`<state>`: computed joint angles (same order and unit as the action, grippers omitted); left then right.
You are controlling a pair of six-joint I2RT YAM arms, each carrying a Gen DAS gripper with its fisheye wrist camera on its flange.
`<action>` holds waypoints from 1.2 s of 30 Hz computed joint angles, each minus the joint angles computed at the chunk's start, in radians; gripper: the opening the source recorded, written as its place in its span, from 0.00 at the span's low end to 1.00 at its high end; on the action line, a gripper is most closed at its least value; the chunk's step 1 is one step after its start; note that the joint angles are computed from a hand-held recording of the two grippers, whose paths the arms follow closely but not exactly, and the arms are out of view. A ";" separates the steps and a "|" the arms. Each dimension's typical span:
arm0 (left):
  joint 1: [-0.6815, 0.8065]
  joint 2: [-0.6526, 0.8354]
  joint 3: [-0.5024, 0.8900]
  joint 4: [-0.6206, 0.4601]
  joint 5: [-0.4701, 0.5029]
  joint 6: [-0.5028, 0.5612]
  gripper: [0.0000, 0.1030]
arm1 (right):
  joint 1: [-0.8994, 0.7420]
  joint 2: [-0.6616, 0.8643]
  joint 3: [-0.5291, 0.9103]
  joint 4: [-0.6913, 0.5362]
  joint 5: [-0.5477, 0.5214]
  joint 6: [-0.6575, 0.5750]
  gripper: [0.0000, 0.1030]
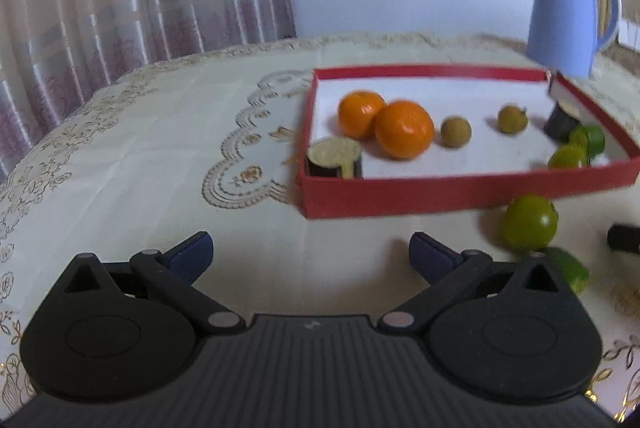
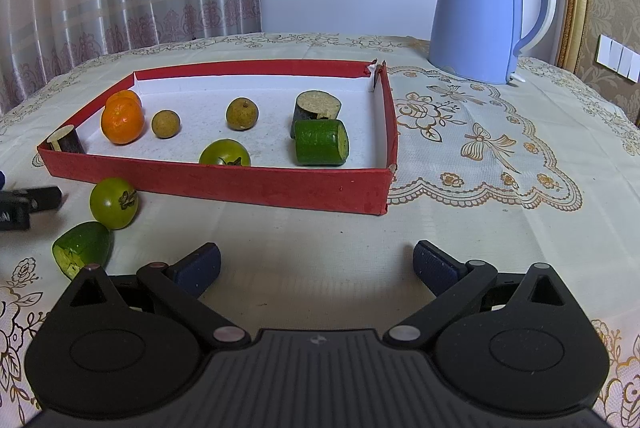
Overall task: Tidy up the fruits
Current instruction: 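Move the right gripper to the green cucumber wedge and close on it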
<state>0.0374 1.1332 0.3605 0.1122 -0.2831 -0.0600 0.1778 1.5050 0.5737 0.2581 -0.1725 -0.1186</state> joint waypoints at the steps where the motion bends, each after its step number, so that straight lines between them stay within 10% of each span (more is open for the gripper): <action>1: -0.011 0.010 0.002 0.002 -0.016 0.004 1.00 | 0.000 0.000 0.000 0.000 0.000 0.000 1.00; 14: 0.041 0.022 0.014 -0.014 0.057 -0.047 1.00 | -0.050 -0.127 -0.081 -0.006 -0.195 0.091 1.00; 29: -0.032 0.022 0.003 0.004 -0.098 -0.061 1.00 | 0.208 -0.233 -0.161 0.041 -0.038 0.065 0.99; 36: -0.028 0.016 0.001 -0.002 -0.090 -0.069 1.00 | 0.238 -0.186 -0.139 0.047 -0.019 0.064 0.81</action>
<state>0.0097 1.1492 0.3619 0.1103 -0.3731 -0.1285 0.4158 1.3185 0.4351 0.3050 -0.1913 -0.0545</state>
